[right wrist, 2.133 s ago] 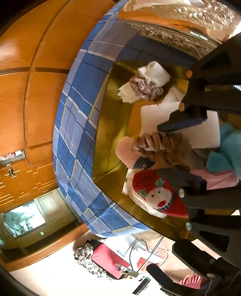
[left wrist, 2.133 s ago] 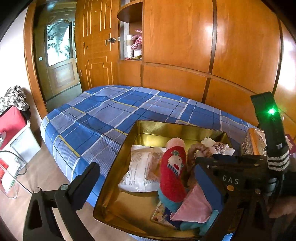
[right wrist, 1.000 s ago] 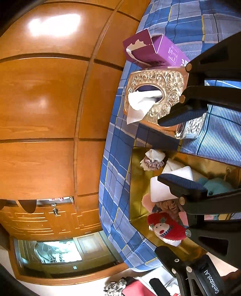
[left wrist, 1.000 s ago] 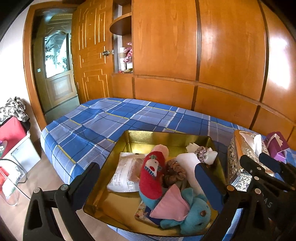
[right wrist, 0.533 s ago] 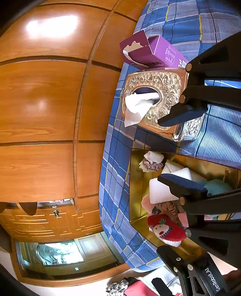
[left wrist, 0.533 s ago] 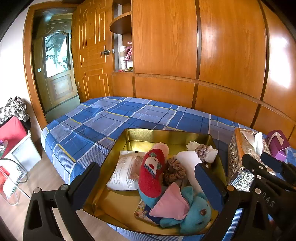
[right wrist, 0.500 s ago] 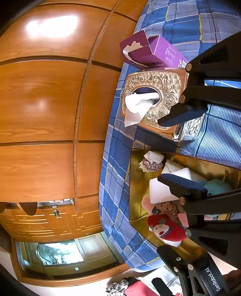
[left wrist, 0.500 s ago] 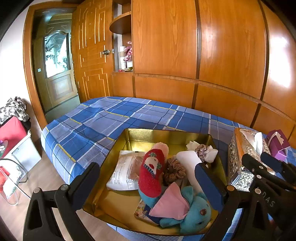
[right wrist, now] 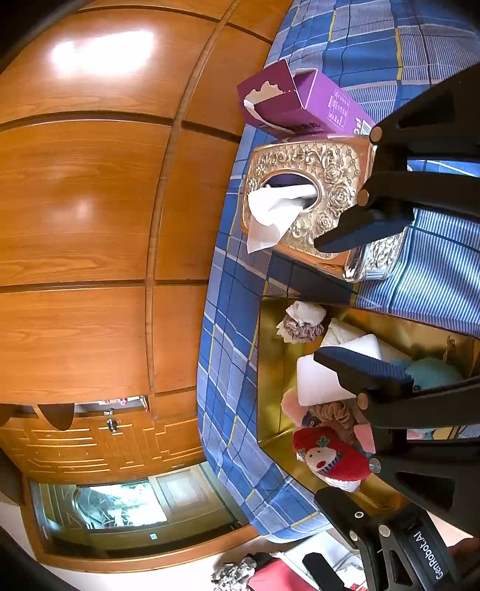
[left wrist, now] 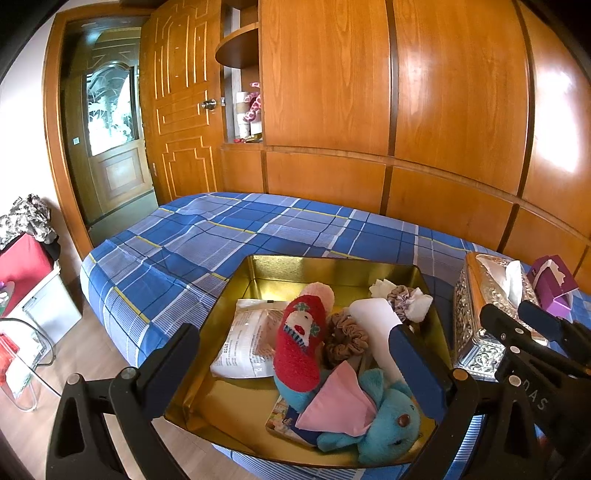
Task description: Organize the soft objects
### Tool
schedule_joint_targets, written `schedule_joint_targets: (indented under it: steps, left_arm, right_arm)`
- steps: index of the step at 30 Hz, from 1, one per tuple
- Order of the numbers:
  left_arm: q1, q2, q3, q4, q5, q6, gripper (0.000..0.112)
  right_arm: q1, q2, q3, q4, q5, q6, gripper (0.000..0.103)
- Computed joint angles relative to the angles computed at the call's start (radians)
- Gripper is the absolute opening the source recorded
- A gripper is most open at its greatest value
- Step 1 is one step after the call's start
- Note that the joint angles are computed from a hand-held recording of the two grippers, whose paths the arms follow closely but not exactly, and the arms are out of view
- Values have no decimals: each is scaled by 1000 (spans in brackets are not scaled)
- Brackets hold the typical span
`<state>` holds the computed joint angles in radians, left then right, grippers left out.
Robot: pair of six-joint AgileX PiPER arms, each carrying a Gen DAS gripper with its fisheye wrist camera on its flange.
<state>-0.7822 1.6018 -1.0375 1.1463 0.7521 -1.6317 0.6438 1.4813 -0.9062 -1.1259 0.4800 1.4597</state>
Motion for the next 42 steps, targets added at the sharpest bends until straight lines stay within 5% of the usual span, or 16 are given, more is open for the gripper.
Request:
schedule_joint_targets:
  steps: [42]
  left_arm:
    - [-2, -5, -1, -17, -1, 15, 103]
  right_arm:
    - [-2, -13, 10, 19, -1, -19, 53]
